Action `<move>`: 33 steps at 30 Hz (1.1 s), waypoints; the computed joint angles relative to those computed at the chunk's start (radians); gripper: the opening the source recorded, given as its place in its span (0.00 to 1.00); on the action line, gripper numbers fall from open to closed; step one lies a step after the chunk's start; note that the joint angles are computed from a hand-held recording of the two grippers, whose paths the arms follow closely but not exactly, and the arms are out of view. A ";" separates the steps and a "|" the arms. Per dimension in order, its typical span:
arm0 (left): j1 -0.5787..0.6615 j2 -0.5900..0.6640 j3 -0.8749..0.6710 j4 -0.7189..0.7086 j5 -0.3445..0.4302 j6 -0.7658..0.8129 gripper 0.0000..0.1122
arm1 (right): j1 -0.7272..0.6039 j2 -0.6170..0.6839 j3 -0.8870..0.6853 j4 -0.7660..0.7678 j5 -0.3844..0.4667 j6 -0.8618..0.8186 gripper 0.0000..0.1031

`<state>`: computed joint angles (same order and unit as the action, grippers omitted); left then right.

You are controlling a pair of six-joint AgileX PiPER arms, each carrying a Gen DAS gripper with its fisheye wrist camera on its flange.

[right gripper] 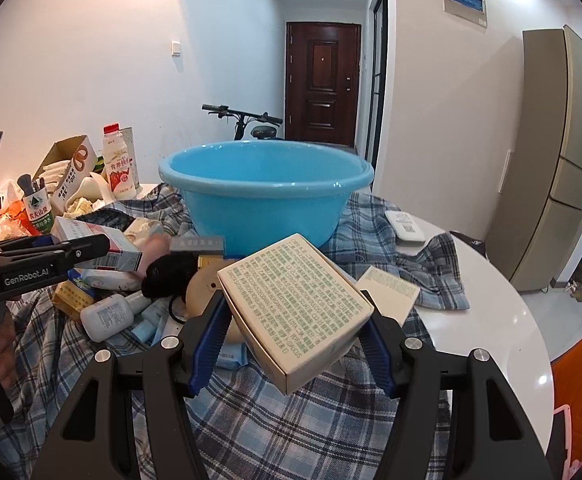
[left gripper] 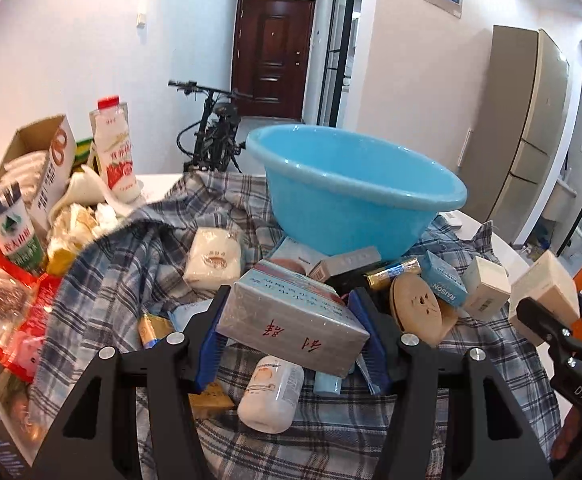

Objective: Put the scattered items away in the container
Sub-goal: 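Lift the cream box with the right gripper while the left gripper grasps the cigarette pack, then carry both boxes over the blue basin and open the right gripper to drop its box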

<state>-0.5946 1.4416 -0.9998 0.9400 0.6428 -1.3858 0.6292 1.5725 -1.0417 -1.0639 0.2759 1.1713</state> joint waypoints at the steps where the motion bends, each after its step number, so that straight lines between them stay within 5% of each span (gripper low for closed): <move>1: -0.015 0.000 -0.007 0.016 0.023 -0.010 0.51 | 0.002 -0.004 -0.004 0.005 0.001 -0.005 0.63; 13: -0.081 -0.042 -0.060 0.034 0.106 0.016 0.51 | 0.056 -0.011 -0.104 0.015 0.062 -0.063 0.63; 22: -0.085 0.006 -0.197 0.056 0.140 0.104 0.51 | -0.011 0.084 -0.302 0.354 0.045 -0.452 0.63; 33: 0.006 0.146 -0.377 -0.022 0.091 0.260 0.51 | -0.100 0.283 -0.638 0.752 0.113 -0.924 0.63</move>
<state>-0.5884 1.5873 -1.3771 0.9178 0.7335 -1.1258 0.5296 1.8555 -1.6797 -0.3117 0.3889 0.2473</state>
